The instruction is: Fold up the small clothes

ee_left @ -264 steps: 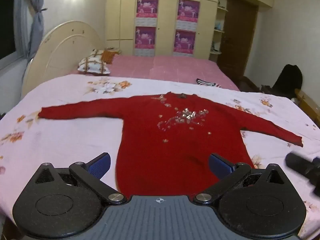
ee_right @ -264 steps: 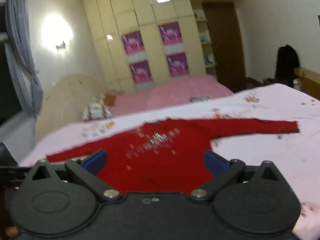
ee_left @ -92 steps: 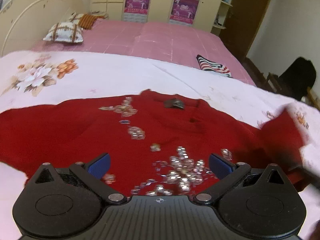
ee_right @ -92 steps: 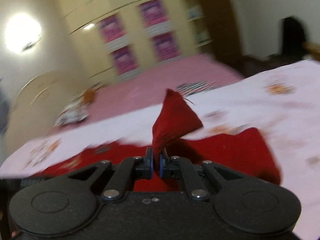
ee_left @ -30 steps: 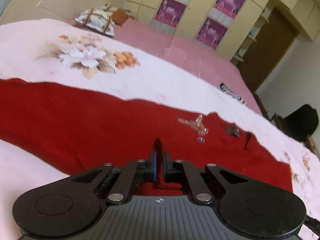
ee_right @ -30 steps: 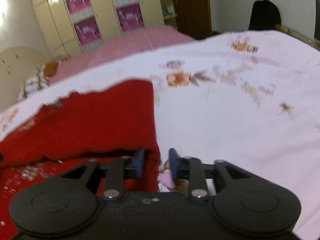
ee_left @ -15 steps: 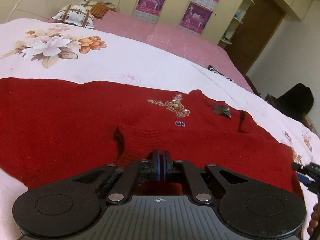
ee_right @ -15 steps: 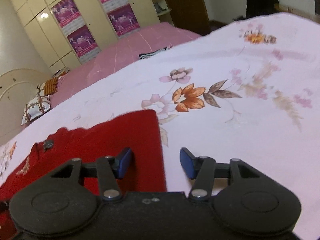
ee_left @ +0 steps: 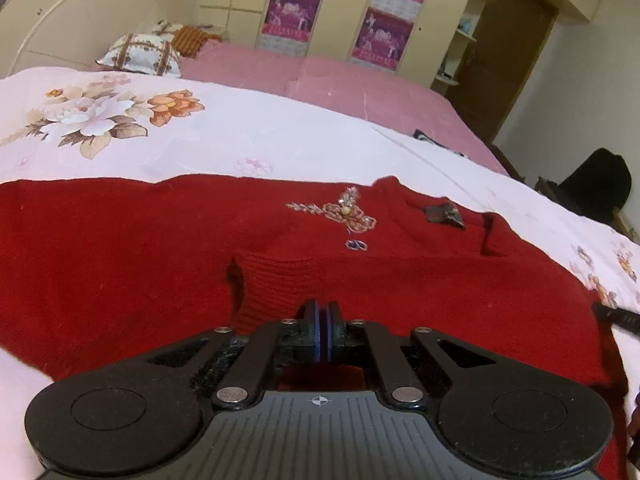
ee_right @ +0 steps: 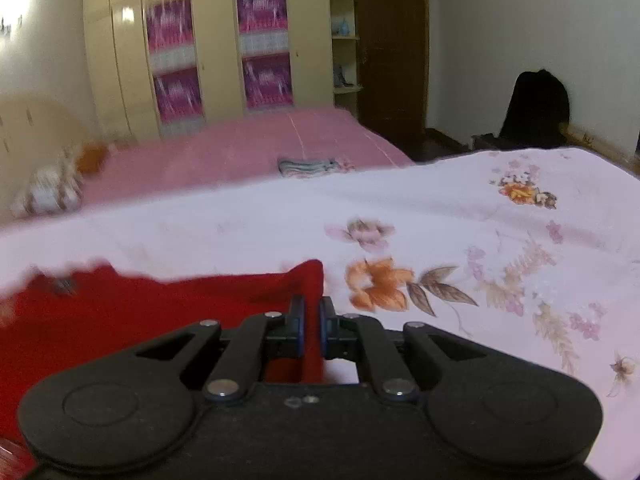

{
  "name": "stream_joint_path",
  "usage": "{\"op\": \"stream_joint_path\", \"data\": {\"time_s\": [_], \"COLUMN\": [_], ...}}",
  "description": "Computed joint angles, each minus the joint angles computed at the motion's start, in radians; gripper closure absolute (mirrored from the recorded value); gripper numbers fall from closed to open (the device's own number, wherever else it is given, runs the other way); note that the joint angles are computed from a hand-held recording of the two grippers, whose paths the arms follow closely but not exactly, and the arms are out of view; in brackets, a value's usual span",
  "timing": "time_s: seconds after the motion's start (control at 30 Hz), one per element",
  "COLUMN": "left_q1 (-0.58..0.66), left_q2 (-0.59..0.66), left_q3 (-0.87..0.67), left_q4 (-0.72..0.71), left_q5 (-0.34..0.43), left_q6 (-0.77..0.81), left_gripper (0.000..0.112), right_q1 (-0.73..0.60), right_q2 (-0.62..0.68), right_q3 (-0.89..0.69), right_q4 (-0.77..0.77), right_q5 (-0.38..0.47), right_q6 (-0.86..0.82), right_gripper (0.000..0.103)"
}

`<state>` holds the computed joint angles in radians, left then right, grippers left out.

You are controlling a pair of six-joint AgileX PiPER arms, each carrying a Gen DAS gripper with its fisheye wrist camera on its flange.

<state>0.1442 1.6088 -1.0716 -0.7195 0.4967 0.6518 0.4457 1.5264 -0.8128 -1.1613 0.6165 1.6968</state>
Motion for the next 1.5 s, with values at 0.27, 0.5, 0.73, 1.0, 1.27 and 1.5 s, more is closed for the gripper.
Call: {"op": "stream_joint_path", "data": {"time_s": [0.27, 0.5, 0.73, 1.0, 1.27, 1.5], "left_q1": [0.024, 0.050, 0.313, 0.660, 0.883, 0.929], "left_q2": [-0.057, -0.043, -0.095, 0.008, 0.183, 0.460], "left_q3": [-0.006, -0.048, -0.073, -0.208, -0.376, -0.665], "left_q4": [0.101, 0.169, 0.140, 0.153, 0.001, -0.051], "left_q5": [0.046, 0.129, 0.312, 0.416, 0.431, 0.509], "left_q6": [-0.125, -0.155, -0.087, -0.030, 0.065, -0.078], "left_gripper": [0.108, 0.108, 0.108, 0.009, 0.010, 0.029], "right_q1": [0.116, 0.237, 0.418, 0.565, 0.603, 0.614], "right_q2": [-0.094, 0.019, -0.013, 0.162, 0.369, 0.505], "right_q3": [-0.004, -0.097, -0.205, -0.439, -0.727, -0.909], "right_q4": [0.003, 0.174, 0.191, 0.275, 0.347, 0.391], "right_q5": [0.090, 0.144, 0.194, 0.175, 0.230, 0.284], "right_q6": [0.016, -0.170, -0.119, -0.197, -0.299, -0.338], "right_gripper": [0.077, 0.072, 0.059, 0.055, 0.054, 0.054]}}
